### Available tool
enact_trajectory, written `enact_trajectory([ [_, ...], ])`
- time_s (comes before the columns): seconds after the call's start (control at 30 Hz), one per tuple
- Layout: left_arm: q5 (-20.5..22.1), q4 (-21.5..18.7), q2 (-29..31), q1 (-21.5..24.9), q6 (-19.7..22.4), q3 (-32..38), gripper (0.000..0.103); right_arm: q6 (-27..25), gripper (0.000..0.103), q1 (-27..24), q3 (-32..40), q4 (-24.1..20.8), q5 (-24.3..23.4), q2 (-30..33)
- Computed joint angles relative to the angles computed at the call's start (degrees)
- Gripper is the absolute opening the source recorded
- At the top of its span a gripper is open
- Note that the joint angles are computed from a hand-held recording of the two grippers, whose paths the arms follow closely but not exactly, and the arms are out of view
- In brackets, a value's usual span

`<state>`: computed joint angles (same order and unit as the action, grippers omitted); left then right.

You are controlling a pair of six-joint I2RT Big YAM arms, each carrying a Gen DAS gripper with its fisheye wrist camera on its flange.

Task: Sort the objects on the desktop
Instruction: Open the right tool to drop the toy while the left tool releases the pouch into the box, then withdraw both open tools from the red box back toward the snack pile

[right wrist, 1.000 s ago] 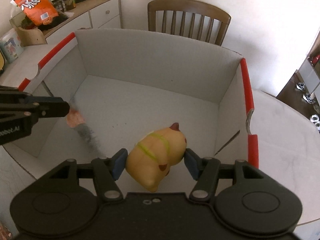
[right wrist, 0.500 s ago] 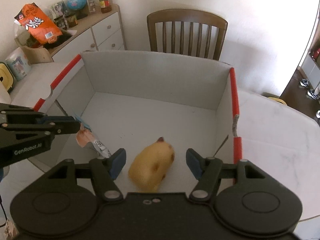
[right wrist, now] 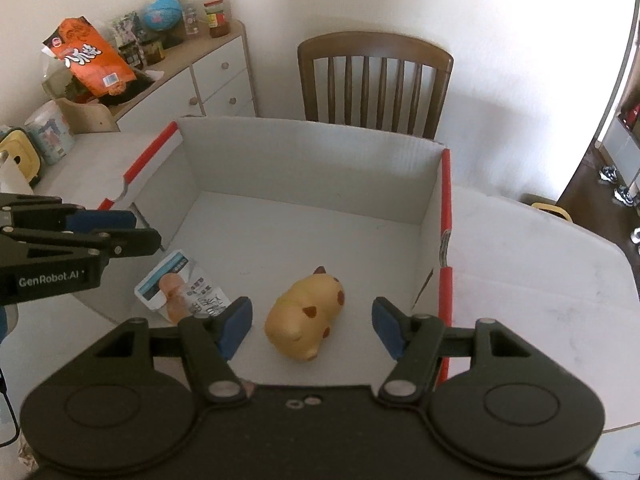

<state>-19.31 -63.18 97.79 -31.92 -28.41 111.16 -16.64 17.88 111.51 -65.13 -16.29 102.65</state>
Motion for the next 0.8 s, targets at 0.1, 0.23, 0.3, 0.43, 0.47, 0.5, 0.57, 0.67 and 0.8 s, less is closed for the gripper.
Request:
enact_trajectory([
  [0.1, -1.34, -0.71, -0.66, -0.8, -0.12, 0.18, 0.054, -0.6, 0.066, -0.31, -0.52, -0.29, -0.61, -1.0],
  [0.23, -2.13, -1.4, -1.65, -1.57, -1.32, 0.48, 0.054, -0.88, 0.067, -0.84, -1.05, -0.31, -1.69, -2.27],
  [0.3, -2.73, -1.7, -2.15, -1.88, -1.64, 0.76, 0.054, -1.11, 0.067, -1.09, -0.92, -0.58, -2.16, -2.66],
  [0.43, -3.78, -2.5, -3.16, -2.7, -3.15, 1.23, 0.054, -1.67, 0.067, -1.36, -1.44, -0.59, -2.94, -3.77],
  [0.47, -4.27, -3.11, -3.18, -2.82, -3.6, 1.69, 0.054, -1.81, 0.068, -1.38, -1.62, -0.58, -3.1, -4.01],
  [0.5, -4.64, -3.56, -3.29, -3.07, -4.03, 1.93, 0.054, -1.97, 0.068, -1.43, -1.84, -0.64, -3.34, -4.31],
  [0.57, -4.25, -3.89, -3.78, -3.44, -4.77, 1.86, 0.054, -2.33, 0.068, -1.58, -2.21, -0.94, -3.75, -4.81],
  [0.67, -3.58, -4.37, -4.41, -3.97, -5.77, 1.81, 0.054, -3.09, 0.069, -1.77, -2.7, -1.63, -4.53, -5.67],
  [0.8, -3.31, -4.01, -5.58, -4.74, -6.53, 0.71, 0.059, -3.48, 0.07, -1.99, -4.06, -2.07, -5.0, -7.56],
])
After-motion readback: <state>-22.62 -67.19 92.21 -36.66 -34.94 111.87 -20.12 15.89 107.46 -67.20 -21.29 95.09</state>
